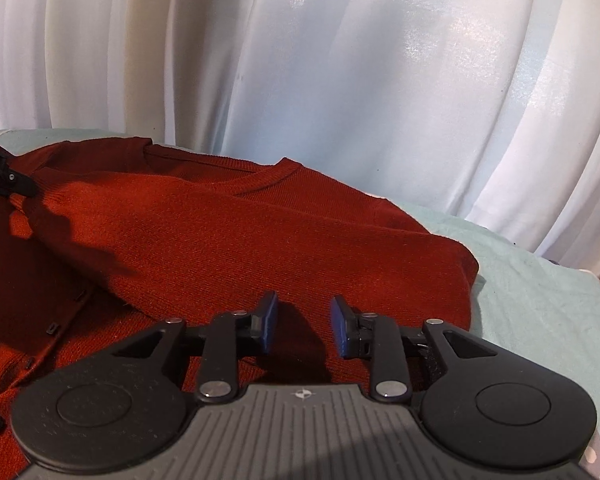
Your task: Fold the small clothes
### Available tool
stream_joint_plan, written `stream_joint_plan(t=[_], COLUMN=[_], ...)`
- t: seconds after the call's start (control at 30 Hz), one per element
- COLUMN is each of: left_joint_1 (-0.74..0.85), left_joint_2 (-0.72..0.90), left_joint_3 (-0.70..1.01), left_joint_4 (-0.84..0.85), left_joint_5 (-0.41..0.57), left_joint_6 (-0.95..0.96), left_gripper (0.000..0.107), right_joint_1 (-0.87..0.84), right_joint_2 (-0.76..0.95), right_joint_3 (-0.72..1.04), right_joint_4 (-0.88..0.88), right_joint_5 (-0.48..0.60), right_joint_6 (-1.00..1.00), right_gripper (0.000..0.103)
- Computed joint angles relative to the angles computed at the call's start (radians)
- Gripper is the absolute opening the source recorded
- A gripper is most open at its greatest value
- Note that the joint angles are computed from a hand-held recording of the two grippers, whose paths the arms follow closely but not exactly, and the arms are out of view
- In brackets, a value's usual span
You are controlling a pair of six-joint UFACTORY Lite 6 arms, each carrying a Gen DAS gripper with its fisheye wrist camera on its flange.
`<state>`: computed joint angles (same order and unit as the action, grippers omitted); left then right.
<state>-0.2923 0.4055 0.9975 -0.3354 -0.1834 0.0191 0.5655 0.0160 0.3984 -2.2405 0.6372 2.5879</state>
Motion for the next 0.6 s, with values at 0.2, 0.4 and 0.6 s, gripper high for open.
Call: stream_joint_plan(t=[0.2,0.4,0.6], left_joint_1=[0.217,0.728,1.073], left_joint_2=[-0.215,-0.343,-0.061], left_joint_3=[-0.178,-0.287,-0.065], left_joint_4=[0.429,0.855,1.286], left_joint_5=[0.023,-0.072,-0.109], left_joint_6=[-0.425,-0.94,-1.373], left_gripper=[0.07,0.095,0.076], right_joint_1=[-0.067,-0.025,-0.022], right_joint_2=[-0.206,-0.411,-0.43], right_joint_3=[-0.067,-0.173,-0.187], right_joint_4=[0.033,0.245,0.276], right_joint_5=[-0.197,-0.284,-0.342], right_joint_6=[0.027,-0.096,-0.058], right_gripper=[0.034,0.043,0.044])
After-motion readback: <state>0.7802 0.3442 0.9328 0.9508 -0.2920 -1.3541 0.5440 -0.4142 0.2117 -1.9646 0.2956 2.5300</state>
